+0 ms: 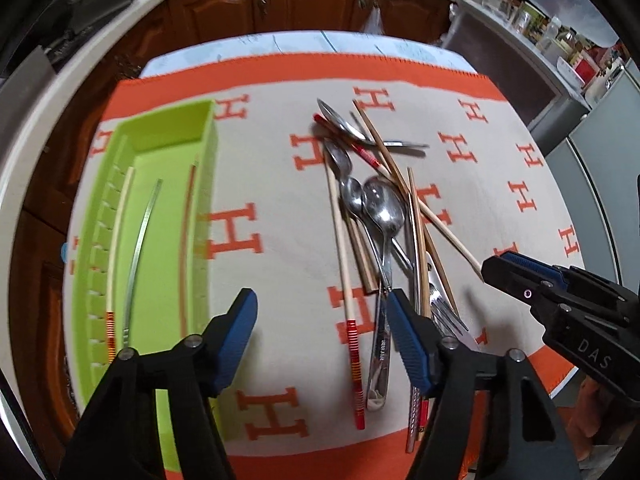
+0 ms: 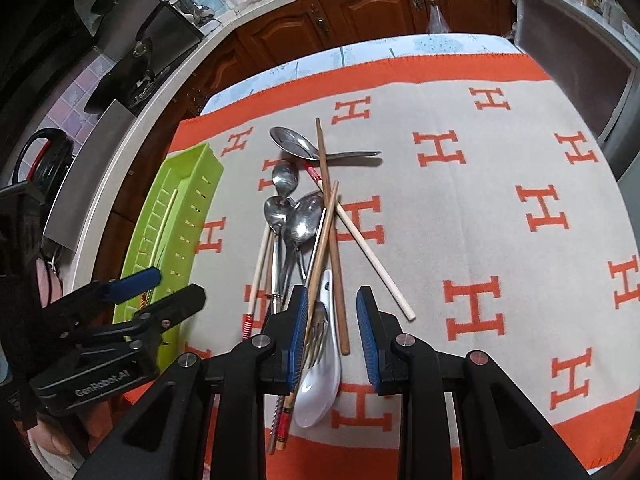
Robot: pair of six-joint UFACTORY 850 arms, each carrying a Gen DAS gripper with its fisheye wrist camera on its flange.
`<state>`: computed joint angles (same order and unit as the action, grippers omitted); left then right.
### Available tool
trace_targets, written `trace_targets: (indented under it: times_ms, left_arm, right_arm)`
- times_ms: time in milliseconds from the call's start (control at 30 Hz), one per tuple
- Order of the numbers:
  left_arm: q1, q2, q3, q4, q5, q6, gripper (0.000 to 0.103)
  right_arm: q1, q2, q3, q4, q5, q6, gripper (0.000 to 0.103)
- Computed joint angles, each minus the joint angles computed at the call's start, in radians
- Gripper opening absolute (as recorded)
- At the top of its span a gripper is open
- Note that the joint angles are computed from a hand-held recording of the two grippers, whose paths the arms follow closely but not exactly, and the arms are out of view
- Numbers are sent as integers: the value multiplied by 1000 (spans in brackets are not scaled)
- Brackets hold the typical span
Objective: Organize utensils
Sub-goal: 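Close the left tool on a white red-striped chopstick in the pile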
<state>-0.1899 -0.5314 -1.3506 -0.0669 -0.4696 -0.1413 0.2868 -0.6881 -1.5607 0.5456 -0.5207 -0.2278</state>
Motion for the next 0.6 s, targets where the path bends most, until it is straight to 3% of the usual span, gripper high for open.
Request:
trace_targets:
  times_ms: [167, 400, 600]
  left_arm:
    - [3, -64, -52, -46, -49, 43, 44]
    - [0, -119, -97, -75, -85, 68, 40]
    - [-3, -140, -120, -128, -95, 122, 28]
  right_arm:
    - [-6, -32, -24, 23, -19, -16, 26]
    - [-6, -60, -42, 50, -38, -45, 26]
    - [-6, -73, -52, 70, -44, -63, 26]
